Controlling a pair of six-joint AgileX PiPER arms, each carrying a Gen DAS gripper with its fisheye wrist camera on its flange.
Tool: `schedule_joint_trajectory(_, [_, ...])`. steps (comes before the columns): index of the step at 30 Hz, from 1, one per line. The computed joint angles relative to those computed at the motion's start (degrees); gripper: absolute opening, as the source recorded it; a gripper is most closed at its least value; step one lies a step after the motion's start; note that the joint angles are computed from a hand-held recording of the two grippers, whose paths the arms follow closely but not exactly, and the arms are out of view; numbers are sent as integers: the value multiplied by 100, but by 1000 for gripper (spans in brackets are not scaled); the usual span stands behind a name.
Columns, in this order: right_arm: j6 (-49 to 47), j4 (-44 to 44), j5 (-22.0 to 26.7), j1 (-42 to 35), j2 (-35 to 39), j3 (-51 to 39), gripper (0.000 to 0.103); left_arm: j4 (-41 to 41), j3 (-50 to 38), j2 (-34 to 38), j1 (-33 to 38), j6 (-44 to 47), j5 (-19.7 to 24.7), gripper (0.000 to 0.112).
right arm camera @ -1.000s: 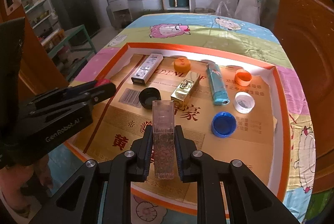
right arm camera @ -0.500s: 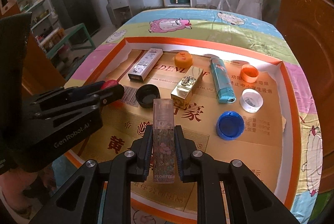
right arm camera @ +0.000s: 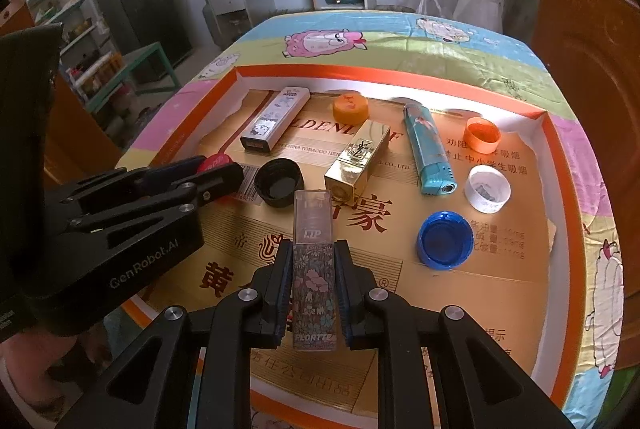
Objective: Organize rigid objects
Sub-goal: 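Lower and open the left tool on the red cap while the right tool releases the lip gloss tube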
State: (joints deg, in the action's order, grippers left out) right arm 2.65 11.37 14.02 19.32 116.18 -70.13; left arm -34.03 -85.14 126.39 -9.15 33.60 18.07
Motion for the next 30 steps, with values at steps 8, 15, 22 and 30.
schedule_joint_trajectory(8, [-5,-56,-118,21,19,40,22,182,133,-42,-94,-41,-204,35])
schedule_joint_trajectory(15, [49,-129,-266,45,-17,128,25,-150,194,-68,-109,288,-253,41])
schedule_joint_trajectory(22, [354,-439,-398,64,-184,281,27,-236,320,-207,-68,327,-271,41])
schedule_joint_trajectory(30, [1490,-1428,-535,125,-565,599,43,-422,749,-640,-128,475,-570,41])
